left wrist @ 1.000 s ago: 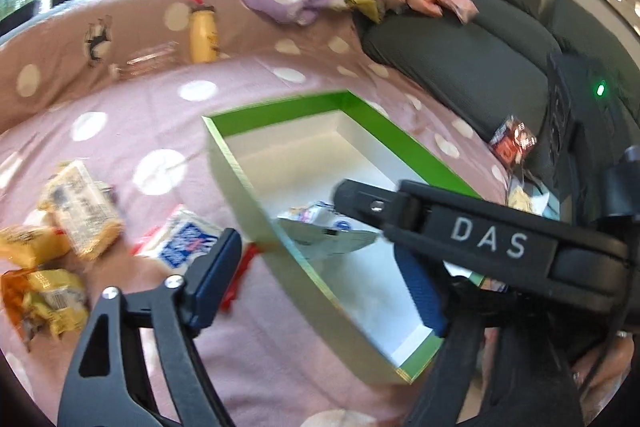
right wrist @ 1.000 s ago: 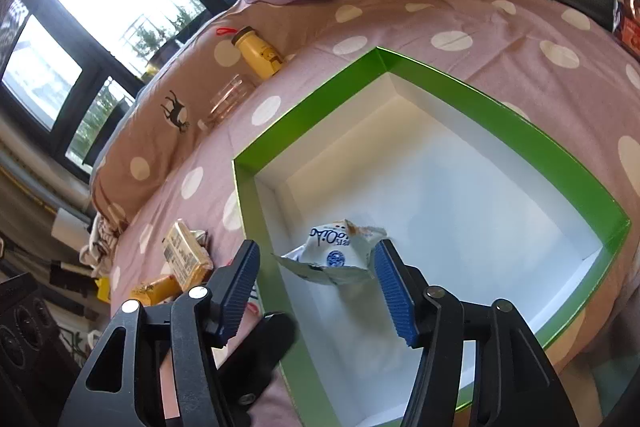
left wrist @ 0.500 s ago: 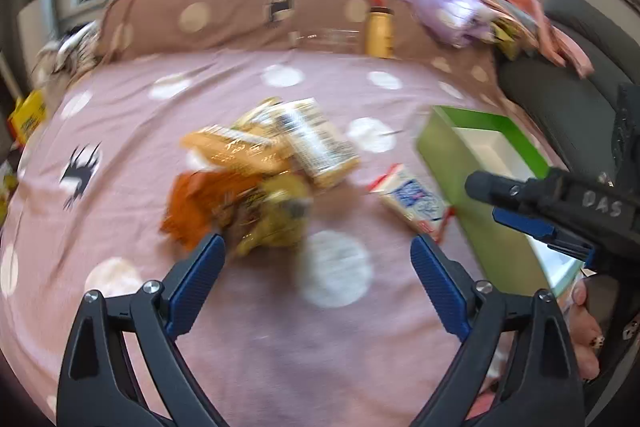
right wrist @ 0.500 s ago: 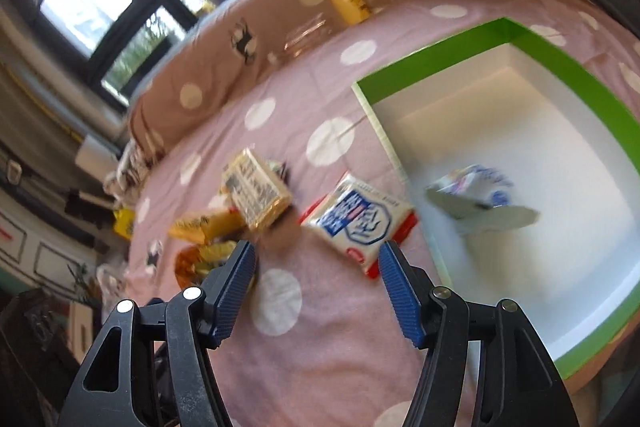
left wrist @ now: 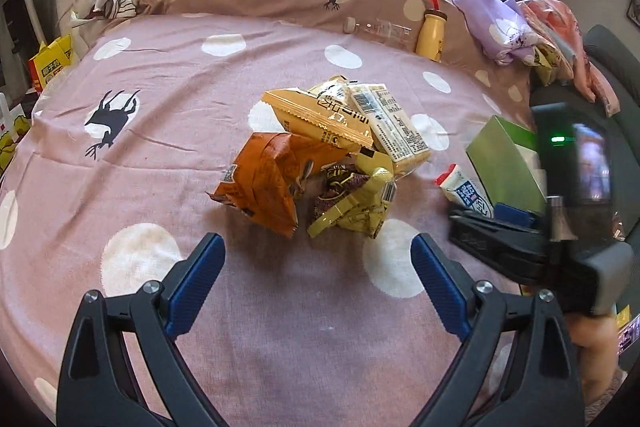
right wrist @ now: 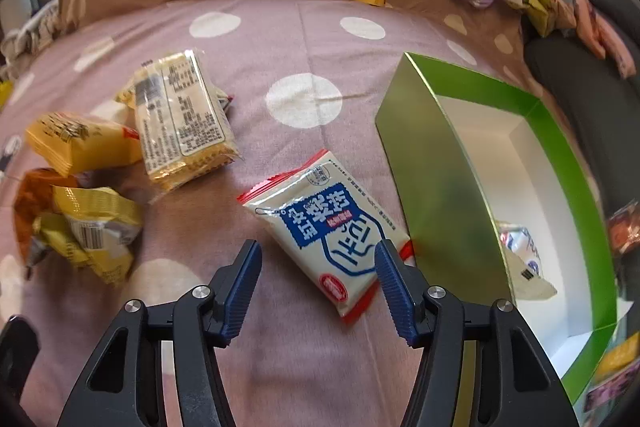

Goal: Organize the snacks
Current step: 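Move the right gripper back and grasp the white-and-blue biscuit packet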

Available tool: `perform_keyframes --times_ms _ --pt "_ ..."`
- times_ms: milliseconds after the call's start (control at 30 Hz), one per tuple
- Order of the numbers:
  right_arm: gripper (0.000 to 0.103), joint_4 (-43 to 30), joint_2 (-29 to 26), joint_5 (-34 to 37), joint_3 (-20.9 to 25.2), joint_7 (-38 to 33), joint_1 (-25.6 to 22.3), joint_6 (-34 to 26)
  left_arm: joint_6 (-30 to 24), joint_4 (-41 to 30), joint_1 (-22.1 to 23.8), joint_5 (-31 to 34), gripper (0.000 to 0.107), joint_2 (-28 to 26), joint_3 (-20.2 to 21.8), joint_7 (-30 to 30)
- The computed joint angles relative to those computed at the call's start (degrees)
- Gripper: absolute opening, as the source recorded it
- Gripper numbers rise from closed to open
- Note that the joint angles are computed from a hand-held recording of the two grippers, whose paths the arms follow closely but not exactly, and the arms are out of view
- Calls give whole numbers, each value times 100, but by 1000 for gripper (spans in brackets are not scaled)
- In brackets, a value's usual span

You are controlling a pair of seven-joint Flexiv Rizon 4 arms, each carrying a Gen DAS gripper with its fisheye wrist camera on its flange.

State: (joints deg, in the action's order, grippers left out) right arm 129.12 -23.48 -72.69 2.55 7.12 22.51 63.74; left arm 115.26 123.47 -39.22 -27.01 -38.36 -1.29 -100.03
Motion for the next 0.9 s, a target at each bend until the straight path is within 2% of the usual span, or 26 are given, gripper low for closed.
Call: perform_keyframes --times_ms 100,267,300,400,500,567,733,900 --pt "56 -213 -206 333 37 -391 185 -488 55 36 230 196 94 12 -184 -95" --pt "53 -329 -273 178 -20 -233 399 -1023 17 47 250 249 94 22 -167 -165" --pt "45 -329 -278 119 -23 -208 379 -995 11 50 270 268 94 26 -180 -182" --pt "32 -350 -272 28 -10 -194 400 -1120 4 63 304 328 94 33 -193 -218" --pt "27 -256 -144 -237 2 32 354 -1085 0 78 301 336 94 41 -172 -250" --pt "26 -158 -24 -513 25 261 202 -784 -2 102 334 354 94 54 -177 -279" --pt "26 90 218 -1466 171 751 -302 600 33 224 380 311 94 117 -139 -417" --pt "26 -49 92 -2119 367 1013 -578 1596 37 364 217 11 95 207 72 -499"
